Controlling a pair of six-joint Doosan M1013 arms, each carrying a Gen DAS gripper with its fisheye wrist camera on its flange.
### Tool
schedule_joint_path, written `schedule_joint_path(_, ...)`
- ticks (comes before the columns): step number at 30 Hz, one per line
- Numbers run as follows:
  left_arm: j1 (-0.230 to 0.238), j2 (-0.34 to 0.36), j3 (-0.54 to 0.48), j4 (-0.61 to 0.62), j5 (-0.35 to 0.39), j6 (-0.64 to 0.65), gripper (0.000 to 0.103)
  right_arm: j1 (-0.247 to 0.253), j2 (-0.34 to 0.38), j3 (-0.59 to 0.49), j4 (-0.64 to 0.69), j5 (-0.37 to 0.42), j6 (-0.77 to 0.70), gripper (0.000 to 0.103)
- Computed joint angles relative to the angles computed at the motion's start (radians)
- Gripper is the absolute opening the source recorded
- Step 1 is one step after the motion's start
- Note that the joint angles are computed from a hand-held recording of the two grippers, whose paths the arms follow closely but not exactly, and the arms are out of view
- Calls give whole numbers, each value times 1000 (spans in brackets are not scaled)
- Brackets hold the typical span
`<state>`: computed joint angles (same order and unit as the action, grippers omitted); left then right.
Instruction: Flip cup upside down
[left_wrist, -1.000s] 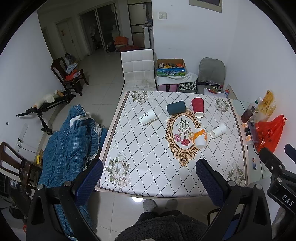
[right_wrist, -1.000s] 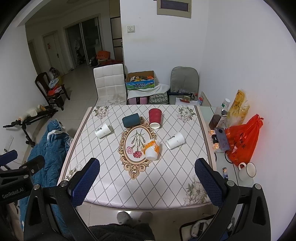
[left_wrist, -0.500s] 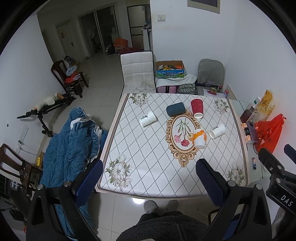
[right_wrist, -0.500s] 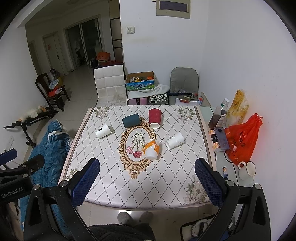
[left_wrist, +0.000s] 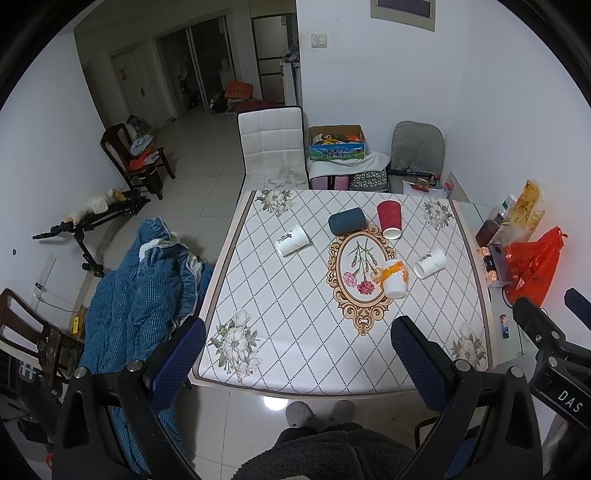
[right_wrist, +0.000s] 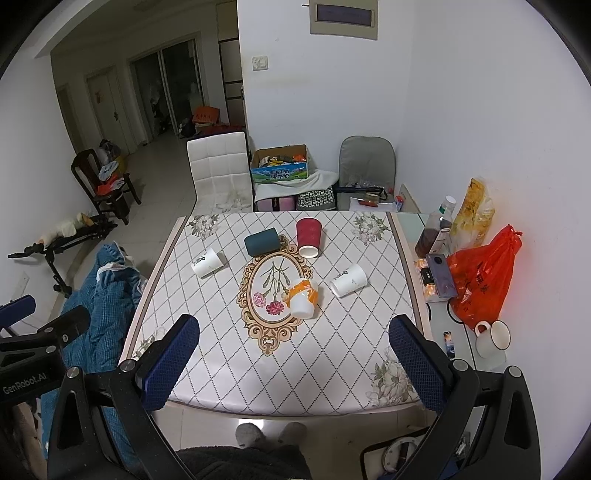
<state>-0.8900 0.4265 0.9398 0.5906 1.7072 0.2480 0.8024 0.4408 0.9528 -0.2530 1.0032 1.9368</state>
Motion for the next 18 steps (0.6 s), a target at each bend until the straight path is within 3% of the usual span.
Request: schedule_joint_path(18,-1,5,-13,7,8,7,103,7,1,-28,5,17,3,103)
